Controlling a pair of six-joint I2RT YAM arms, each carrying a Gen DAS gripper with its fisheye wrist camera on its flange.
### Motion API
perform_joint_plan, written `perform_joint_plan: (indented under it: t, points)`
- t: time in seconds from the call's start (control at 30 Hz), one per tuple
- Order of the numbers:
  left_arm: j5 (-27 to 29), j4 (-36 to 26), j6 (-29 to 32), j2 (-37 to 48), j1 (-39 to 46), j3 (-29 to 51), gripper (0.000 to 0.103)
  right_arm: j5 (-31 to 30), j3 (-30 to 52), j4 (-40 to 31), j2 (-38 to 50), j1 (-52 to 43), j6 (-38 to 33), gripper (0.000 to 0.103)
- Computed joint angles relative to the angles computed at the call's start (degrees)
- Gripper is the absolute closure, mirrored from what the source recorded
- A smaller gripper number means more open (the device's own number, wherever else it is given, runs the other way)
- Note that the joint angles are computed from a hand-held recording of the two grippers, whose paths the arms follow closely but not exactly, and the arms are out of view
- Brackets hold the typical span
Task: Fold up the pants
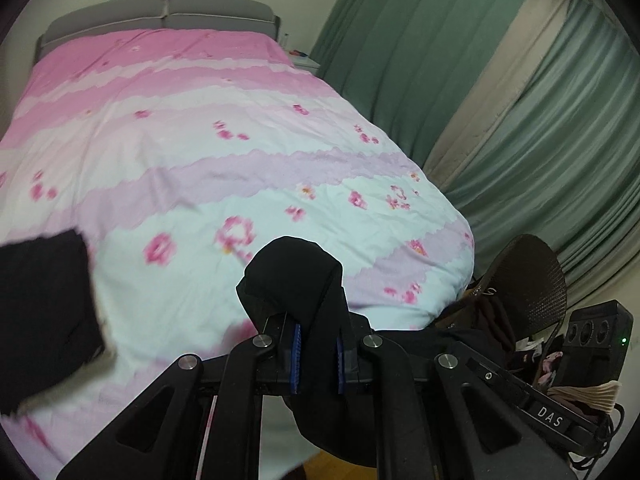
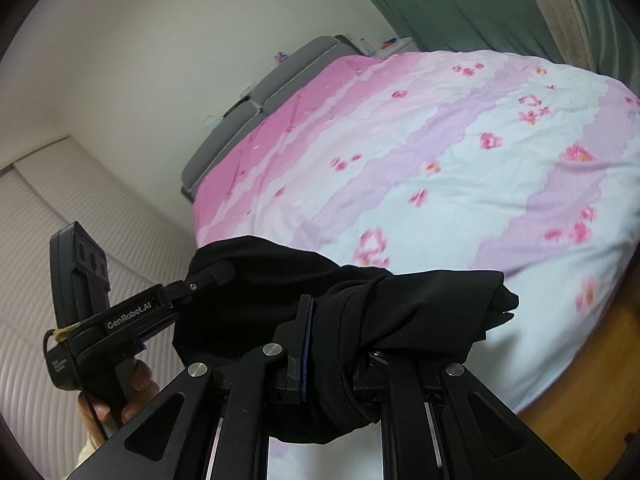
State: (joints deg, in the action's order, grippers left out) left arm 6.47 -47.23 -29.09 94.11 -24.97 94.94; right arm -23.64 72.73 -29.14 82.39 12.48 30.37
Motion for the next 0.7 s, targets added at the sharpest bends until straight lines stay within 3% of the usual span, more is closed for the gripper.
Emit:
perform_joint_plan:
  t: [0.2, 0.37, 0.47, 0.7]
  points:
    - [1.28, -3.25, -3.36, -15.32, 3.64, -10.87, 0.089, 3.34, -4.3, -2.98, -9.14, 8.96, 3.74, 0.09]
    - [3.64, -9.84, -0.95, -23.6, 11.23, -11.22, 0.089, 6.91, -2.56, -3.79, -11.29, 17.92, 7.34, 0.09]
    - [6.38, -12.84, 2.51, -25.57, 17.19, -9.04, 0.089, 9.06, 0.0, -2.99, -10.49, 23.09, 9.64, 0.09]
    - [23.84, -21.5, 21.42, -20.47, 43.42, 1.44, 0.089, 16.96, 11.65, -0.12, -1.05, 34.64, 13.14, 0.09]
